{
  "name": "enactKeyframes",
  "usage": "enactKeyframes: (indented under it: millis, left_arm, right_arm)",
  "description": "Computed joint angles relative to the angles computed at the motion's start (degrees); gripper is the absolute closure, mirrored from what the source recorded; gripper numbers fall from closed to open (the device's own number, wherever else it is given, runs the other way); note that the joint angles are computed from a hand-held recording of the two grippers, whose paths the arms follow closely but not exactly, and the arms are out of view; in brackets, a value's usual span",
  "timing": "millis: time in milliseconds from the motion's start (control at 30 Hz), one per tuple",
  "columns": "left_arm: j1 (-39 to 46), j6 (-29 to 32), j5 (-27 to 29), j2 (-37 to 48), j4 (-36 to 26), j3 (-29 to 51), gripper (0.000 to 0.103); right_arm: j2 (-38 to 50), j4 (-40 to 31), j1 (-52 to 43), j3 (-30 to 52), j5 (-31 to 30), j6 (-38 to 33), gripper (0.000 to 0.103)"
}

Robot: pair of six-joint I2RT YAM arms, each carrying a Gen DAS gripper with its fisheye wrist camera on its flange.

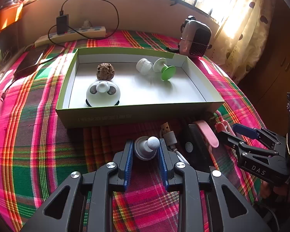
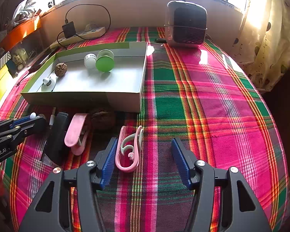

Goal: Organize objects
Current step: 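Grasp the pink curly hair clip with the right gripper while the left gripper grasps the white knob toy, then carry the hair clip into the tray with the right gripper while the left gripper carries the knob toy there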

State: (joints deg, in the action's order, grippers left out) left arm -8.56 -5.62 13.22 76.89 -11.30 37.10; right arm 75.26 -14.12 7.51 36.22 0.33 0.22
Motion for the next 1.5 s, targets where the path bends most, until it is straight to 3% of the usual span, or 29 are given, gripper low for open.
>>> enactKeyframes:
  millis: [567,1500]
  left_arm:
    - [0.0,0.0,-0.1,-0.1,0.1,-0.1,0.080]
    - [-0.2,0.3,-0.5,-0.6,-0.6,0.0,0.080]
  right_arm:
    - [-0.9,0.8,0.0,-0.8,-0.7,-0.8,0.078]
    - [-0.9,0.7,-0.1,-0.8,-0.9,-0.9,0.079]
